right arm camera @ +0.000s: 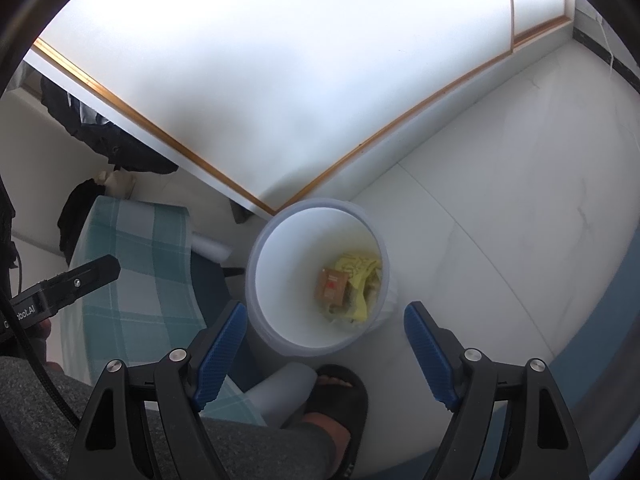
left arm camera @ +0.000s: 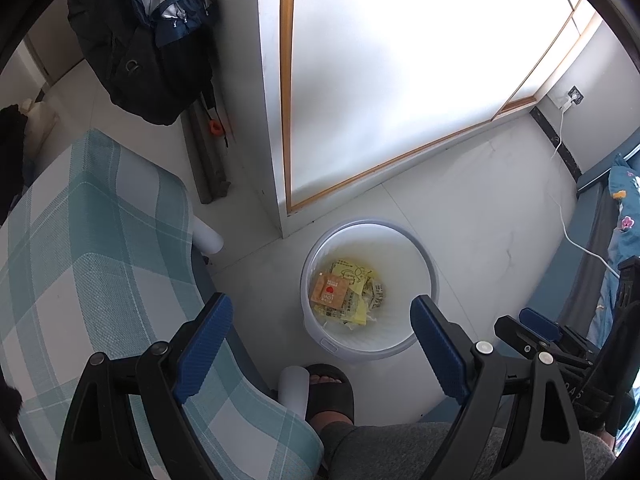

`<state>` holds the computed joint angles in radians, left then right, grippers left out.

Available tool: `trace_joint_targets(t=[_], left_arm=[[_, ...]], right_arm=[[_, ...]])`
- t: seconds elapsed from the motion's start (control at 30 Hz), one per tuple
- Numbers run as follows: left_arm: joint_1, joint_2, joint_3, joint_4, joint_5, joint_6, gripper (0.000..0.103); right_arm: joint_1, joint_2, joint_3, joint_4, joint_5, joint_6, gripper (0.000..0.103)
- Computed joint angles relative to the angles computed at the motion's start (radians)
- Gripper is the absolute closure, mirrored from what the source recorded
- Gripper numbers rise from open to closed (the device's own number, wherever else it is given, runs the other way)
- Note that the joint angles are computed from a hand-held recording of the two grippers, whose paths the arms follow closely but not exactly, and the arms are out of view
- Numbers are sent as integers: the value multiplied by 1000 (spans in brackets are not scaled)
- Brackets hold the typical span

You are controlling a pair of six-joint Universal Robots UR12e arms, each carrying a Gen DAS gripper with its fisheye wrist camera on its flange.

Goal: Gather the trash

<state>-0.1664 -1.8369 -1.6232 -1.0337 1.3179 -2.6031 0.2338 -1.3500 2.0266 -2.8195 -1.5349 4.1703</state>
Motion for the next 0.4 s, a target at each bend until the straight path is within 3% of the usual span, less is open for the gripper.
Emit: trace_joint_targets(t=[0.4], left_arm=[[9,4,-6,6,-23,-10,14]], right_arm=[[-2,-1,-6,21,-8,-10,22]])
